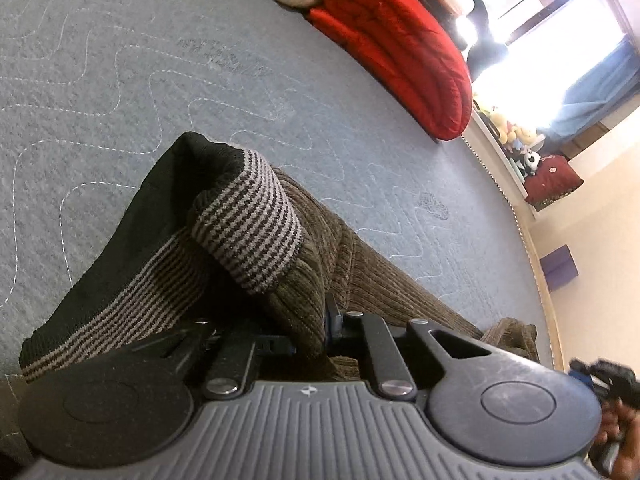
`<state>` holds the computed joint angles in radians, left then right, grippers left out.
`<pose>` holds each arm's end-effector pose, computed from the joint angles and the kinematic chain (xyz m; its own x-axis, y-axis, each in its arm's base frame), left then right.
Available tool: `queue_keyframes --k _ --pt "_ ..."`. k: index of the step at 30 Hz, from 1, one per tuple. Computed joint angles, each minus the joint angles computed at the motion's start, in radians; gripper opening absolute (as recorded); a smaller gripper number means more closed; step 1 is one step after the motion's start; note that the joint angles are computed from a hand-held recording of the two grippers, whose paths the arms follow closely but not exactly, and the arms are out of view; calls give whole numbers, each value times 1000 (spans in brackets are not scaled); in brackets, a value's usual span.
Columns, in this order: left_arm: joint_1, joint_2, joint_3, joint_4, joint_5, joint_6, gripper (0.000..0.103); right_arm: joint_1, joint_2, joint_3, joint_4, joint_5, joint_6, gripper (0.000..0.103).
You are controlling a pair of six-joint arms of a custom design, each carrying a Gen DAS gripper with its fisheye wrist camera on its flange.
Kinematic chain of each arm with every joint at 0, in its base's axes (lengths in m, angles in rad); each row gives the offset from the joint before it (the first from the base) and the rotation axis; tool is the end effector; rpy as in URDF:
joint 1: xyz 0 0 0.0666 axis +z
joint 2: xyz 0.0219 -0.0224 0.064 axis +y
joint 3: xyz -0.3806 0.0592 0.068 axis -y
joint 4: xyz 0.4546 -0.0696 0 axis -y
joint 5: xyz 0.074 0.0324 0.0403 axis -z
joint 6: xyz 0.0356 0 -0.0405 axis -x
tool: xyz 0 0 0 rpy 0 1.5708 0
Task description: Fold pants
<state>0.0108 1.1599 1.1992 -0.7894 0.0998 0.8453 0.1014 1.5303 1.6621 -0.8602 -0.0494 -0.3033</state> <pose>0.4664 0.0011 0.4498 -0.4988 -0.7499 -0.4346 -0.4688 0.6552 -0.5924 0.6035 0.0628 0.5003 -0.6732 0.2314 -0.7024 0.0663 0.9649 0.2543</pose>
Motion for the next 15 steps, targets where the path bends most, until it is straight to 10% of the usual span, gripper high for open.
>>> queue_keyframes --k 15 --pt "-6 19 10 -4 -20 -29 12 0 575 692 -359 24 -171 52"
